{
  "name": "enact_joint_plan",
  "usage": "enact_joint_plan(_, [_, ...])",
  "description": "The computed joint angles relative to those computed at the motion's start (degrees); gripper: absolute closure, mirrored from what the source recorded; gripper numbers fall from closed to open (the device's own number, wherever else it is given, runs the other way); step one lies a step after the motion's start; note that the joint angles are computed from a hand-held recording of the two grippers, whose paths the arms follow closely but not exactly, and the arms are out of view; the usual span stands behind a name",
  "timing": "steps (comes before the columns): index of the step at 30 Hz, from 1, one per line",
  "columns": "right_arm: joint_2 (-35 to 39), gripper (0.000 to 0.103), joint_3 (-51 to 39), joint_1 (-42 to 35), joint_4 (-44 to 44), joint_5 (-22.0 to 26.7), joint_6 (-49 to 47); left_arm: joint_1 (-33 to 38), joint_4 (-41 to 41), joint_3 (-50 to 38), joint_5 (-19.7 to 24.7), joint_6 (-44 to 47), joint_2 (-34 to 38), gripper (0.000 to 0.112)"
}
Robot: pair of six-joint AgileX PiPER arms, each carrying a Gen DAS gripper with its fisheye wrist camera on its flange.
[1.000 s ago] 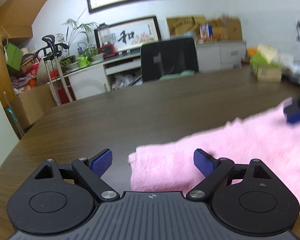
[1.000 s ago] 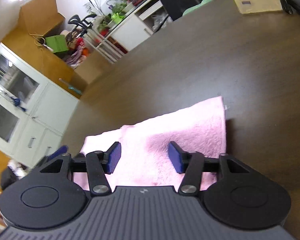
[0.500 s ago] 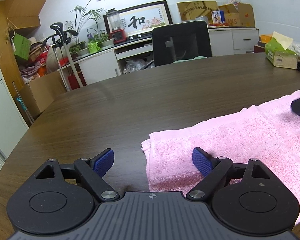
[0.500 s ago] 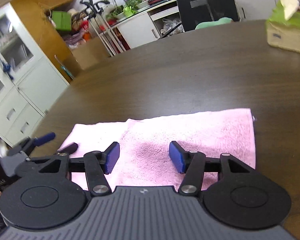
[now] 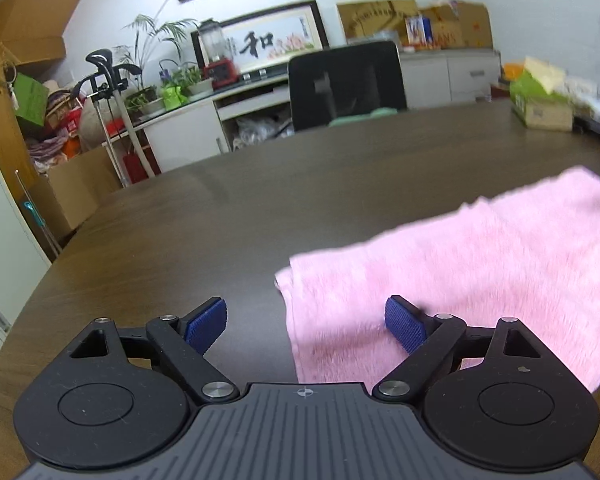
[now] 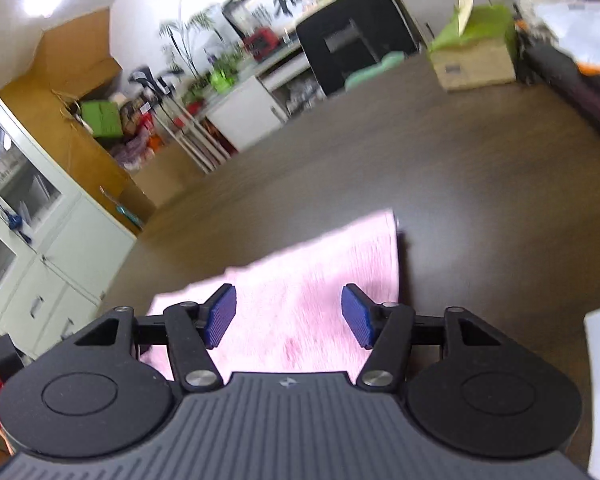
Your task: Fold towel
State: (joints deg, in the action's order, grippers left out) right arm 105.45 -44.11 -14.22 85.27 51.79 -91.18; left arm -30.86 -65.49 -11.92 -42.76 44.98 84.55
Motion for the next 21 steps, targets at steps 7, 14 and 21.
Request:
enact_joint_plan(7, [-0.76, 0.033, 3.50, -4.60, 4.69, 6.30, -6.47, 2.11, -1.30, 1.21, 1.95, 2.09, -5.12, 0.024])
enact_joint_plan(14, [-1.06, 0.033, 6.43, -3.27, 8.61, 7.68, -11.94, 12.72, -11.83, 2.08, 12.20, 19.84, -18.64, 0.024])
enact_joint_plan(21, [-5.86, 0.032, 11.10, 4.52, 13.54, 2.60, -21.14, 29.06, -33.76, 0.59, 31.44, 48.63, -24.54, 0.025])
